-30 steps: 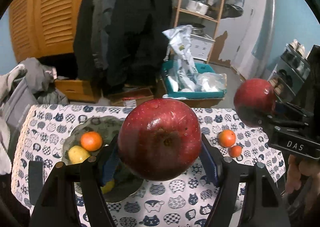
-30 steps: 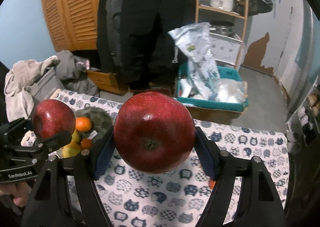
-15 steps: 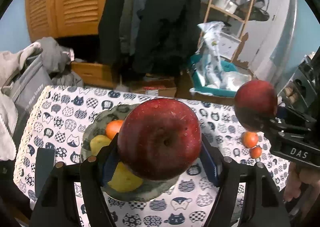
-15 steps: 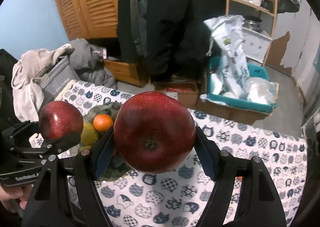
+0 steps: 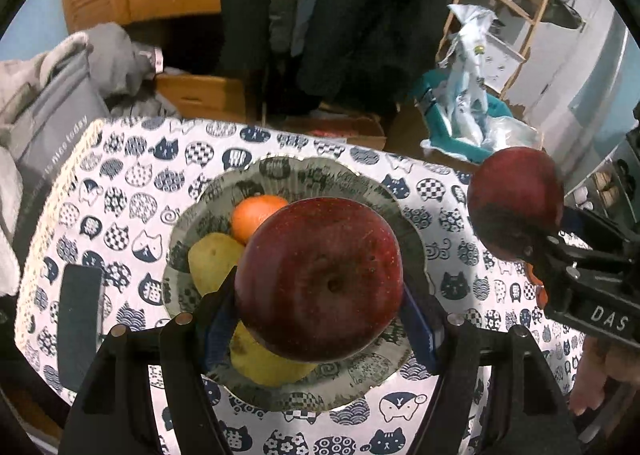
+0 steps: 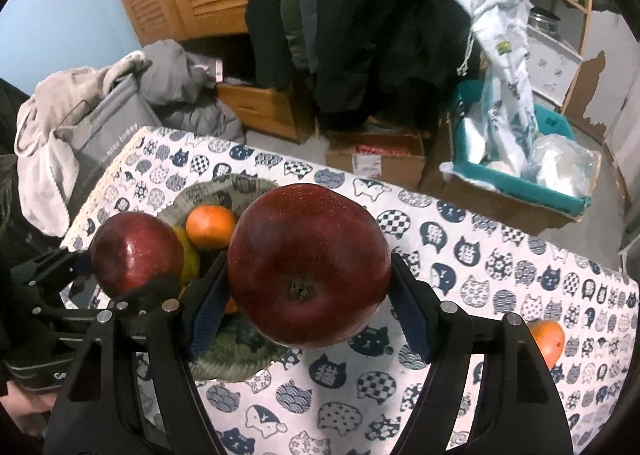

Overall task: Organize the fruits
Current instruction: 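Lift and carry both red apples in both tools over the glass bowl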

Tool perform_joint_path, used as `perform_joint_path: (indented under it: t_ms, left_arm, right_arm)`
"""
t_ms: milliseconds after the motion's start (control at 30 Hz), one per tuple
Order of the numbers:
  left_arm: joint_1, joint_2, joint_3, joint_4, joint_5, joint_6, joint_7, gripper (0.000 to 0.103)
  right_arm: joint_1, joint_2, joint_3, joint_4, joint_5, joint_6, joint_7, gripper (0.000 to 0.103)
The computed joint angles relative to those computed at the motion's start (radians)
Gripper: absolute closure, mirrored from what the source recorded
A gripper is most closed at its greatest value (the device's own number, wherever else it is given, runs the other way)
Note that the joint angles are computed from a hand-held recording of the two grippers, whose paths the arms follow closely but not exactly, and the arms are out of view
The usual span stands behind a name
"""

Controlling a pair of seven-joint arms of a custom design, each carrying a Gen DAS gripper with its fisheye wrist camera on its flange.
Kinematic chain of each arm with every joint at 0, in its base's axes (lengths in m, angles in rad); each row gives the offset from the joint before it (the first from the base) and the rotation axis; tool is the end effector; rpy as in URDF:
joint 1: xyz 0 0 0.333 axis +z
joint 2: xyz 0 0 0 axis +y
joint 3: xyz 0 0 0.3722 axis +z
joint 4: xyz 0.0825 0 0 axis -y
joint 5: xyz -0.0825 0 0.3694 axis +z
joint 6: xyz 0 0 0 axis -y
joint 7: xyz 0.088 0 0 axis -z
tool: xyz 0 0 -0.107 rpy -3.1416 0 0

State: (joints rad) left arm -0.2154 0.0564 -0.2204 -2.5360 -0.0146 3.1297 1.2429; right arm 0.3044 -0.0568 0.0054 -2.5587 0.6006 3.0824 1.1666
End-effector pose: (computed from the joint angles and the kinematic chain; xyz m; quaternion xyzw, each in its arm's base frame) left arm 0.4513 -0.2079 0.3817 -0.6504 0.7114 -0.2478 0.0972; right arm 0.4605 0.0991 0.4125 -0.7172 0.6330 -0.1342 0.2588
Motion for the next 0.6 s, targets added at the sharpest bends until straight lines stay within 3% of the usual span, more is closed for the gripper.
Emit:
perform_joint_path:
  t_ms: [67,367,600]
  left_arm:
    - [0.019,0.022,-0.023,0.011,-0.051,-0.003,0.040,0.029]
    - [-0.035,0.092,0.055,0.053,0.066,-0.050,-0.061,0.029]
    - [-0.008,0.120,0.030,0.071,0.056,-0.077,-0.060,0.029]
  right_arm:
    - [0.000,0.015,0.000,0.008,0.011,-0.006,-0.008,0.028]
    - [-0.044,0.063,0.035,0.031,0.056,-0.028,-0.049,0.028]
    - [-0.074,0.090,0.061,0.046,0.064,-0.039,-0.062,0.028]
